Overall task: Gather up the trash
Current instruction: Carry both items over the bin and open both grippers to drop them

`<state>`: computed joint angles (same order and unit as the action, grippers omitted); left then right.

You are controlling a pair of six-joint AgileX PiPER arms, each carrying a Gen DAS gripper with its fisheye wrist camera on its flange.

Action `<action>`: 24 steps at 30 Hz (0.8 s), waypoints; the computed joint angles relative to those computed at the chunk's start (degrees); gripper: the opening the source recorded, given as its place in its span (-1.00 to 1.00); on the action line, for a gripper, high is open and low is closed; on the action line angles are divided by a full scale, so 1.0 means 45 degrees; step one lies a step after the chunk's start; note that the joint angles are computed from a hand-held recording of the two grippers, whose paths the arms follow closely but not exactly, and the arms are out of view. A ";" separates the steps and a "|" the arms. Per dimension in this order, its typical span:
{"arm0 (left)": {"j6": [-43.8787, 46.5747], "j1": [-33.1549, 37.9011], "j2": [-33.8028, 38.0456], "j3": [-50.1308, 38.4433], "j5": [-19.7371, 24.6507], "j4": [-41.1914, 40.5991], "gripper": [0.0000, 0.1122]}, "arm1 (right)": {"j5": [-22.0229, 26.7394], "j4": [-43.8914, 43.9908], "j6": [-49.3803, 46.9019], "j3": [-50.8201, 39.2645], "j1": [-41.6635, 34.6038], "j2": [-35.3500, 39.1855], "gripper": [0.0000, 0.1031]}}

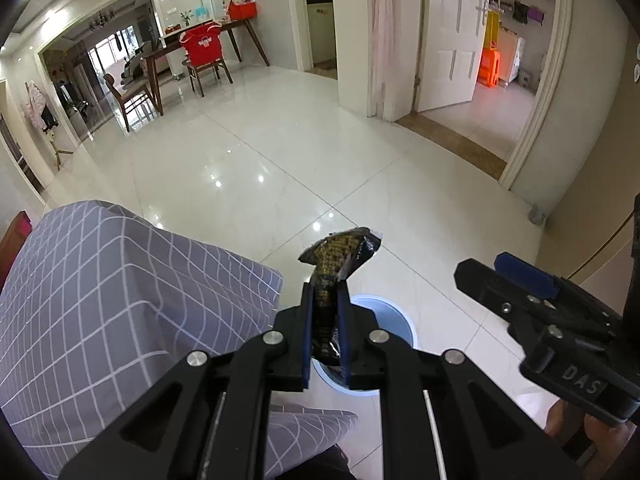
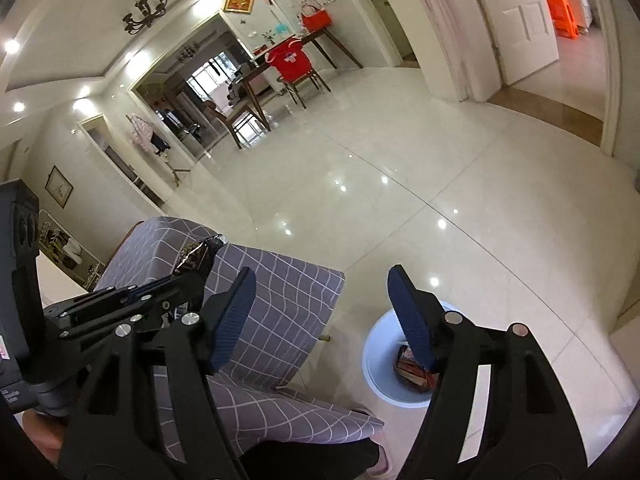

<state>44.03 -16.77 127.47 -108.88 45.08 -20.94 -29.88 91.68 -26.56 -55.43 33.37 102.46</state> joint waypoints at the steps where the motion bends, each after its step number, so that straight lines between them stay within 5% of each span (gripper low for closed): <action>1: -0.0059 -0.0044 0.0050 -0.0084 0.0026 0.0057 -0.80 | -0.0181 0.0226 -0.0128 0.0023 0.0130 -0.0071 0.32; 13: 0.0093 -0.0460 -0.0318 0.0591 -0.0249 0.0138 -0.79 | -0.2741 0.1377 0.0179 0.0849 0.1797 -0.0917 0.37; 21: 0.0043 -0.0789 -0.0367 0.0381 -0.0104 0.0033 -0.72 | -0.3522 0.1171 0.1060 0.1638 0.2146 -0.1501 0.38; 22: 0.0116 -0.0795 -0.0347 0.0308 0.0002 -0.0113 -0.57 | -0.3809 0.1212 0.1199 0.1690 0.2315 -0.1538 0.38; 24: -0.0120 -0.0885 -0.0448 0.0405 -0.0286 -0.0023 0.21 | -0.4239 0.1303 0.1450 0.1783 0.2580 -0.1636 0.40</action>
<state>43.49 -20.75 125.45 -107.05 43.79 -21.04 -48.95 97.55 -20.04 -47.41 44.98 95.10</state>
